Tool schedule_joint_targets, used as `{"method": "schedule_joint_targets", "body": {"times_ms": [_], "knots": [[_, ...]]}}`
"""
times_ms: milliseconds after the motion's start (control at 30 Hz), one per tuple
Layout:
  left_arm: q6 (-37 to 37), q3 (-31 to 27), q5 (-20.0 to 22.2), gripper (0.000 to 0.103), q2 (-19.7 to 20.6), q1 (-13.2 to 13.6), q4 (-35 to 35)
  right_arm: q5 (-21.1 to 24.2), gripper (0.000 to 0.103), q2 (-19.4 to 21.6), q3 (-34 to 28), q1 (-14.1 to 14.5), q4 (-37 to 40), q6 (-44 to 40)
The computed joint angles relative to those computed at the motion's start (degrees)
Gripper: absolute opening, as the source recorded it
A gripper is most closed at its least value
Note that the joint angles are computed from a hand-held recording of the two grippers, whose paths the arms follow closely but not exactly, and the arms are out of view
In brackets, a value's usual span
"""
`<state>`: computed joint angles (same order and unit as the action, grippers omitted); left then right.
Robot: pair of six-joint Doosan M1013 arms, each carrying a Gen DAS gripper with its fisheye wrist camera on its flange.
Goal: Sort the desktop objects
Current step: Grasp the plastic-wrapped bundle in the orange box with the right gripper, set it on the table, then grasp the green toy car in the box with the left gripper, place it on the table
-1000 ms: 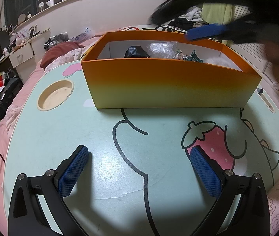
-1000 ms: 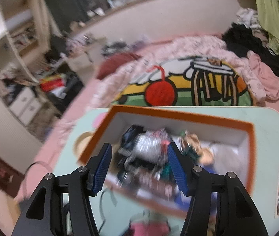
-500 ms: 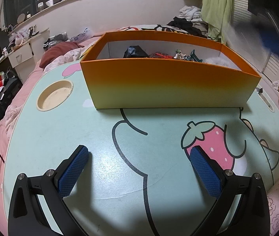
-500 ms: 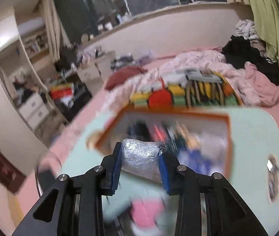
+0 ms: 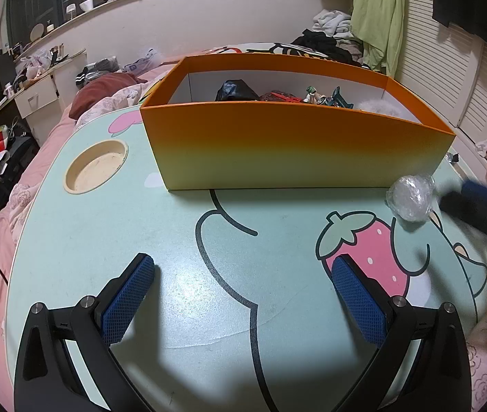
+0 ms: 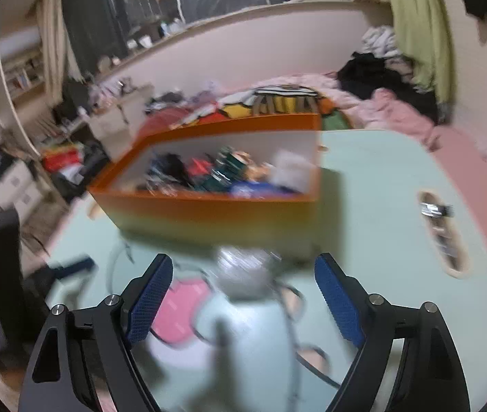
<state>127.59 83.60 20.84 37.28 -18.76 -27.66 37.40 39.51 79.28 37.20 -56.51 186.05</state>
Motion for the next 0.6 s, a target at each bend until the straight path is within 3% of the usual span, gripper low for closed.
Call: {"method": "schedule_joint_targets", "body": {"times_ms": [67,100,133,367,467,533,600], "knots": [[-0.2,0.1,-0.1,0.103,-0.1,-0.1,0.2,2.9,0.085,1.2,-0.5,0.5,4.8,-6.0],[-0.6,0.1,-0.3,0.103,-0.1,-0.2,0.8,6.3,0.087,1.9,-1.6,1.4,2.9,-7.7],[-0.9,0.1,-0.4,0.103,-0.1,-0.2,1.2,6.7,0.089,2.1,-1.5,1.7,1.1,-7.5],[0.0,0.0,0.1,0.103,-0.1,0.0,0.3,4.8,0.098,1.3,-1.2,0.9,4.2,-10.2],[8.3,-0.3,2.7,0.102,-0.2,1.1,-9.0,4.3,0.099,1.2,-1.0,0.7,4.5,-10.5],[13.2,-0.4,5.2,0.09,-0.4,1.9,-14.9,3.9,0.1,1.5,-0.9,0.8,4.3,-9.8],[14.9,-0.5,5.6,0.062,-1.1,2.2,-16.2,3.8,0.1,1.6,-0.9,0.8,4.4,-9.7]]}}
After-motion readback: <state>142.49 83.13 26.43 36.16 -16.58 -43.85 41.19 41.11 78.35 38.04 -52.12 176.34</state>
